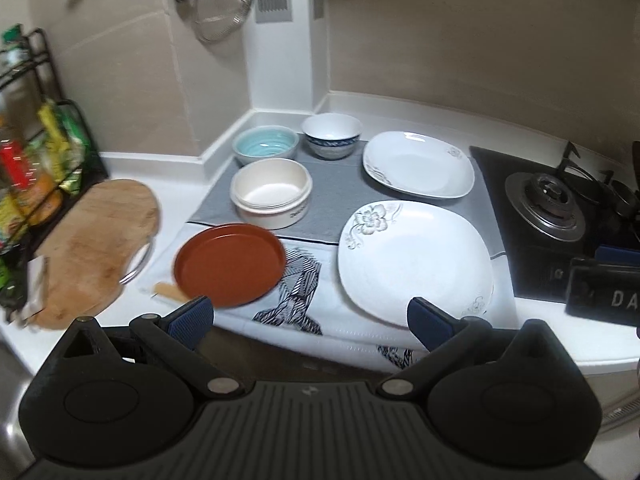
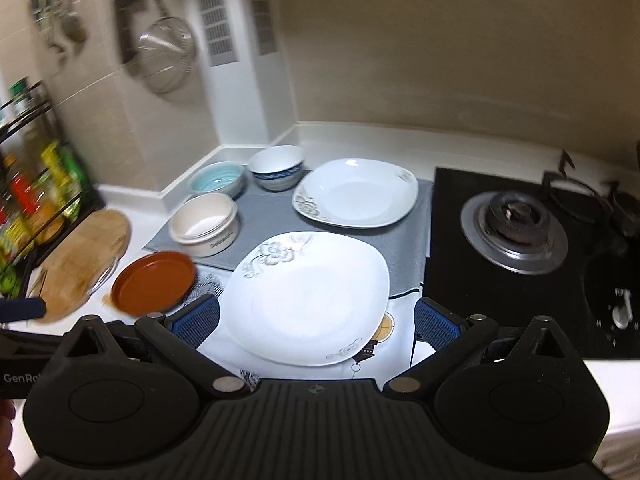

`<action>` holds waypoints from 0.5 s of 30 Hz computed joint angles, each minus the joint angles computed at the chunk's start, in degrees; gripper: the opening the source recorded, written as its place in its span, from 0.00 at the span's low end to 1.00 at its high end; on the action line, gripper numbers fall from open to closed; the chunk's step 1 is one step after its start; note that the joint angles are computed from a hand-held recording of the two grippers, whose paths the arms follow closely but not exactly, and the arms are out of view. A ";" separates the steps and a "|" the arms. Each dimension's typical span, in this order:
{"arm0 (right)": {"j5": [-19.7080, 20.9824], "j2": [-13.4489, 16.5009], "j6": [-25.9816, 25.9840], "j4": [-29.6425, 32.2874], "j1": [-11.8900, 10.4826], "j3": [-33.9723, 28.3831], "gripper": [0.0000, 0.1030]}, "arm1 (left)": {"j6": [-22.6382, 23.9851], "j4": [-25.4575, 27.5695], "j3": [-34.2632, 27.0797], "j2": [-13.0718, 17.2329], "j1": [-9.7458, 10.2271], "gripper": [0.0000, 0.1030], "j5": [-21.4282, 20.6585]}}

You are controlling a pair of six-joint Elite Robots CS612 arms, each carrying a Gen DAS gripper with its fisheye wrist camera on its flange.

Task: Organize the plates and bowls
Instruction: 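Move both grippers to the rim of the front white flower plate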

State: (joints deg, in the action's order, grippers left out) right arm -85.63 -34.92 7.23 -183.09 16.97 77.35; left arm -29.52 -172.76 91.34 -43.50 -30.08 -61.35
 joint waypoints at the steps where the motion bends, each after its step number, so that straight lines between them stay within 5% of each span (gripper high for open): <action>1: -0.42 0.43 0.85 0.45 0.01 -0.73 1.00 | 0.94 -0.40 -0.73 0.56 0.67 1.00 -1.91; 10: -2.61 4.04 11.37 8.60 -0.41 -5.99 1.00 | 10.55 -2.51 -9.07 6.86 5.58 1.00 -17.64; 15: -5.28 5.79 11.42 10.35 -0.41 -8.08 1.00 | 10.54 4.38 -17.59 11.24 7.43 1.00 -23.75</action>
State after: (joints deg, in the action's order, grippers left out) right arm -90.91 -29.13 18.65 -172.73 16.56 69.27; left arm -18.98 -168.38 73.75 -32.26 -22.65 -85.10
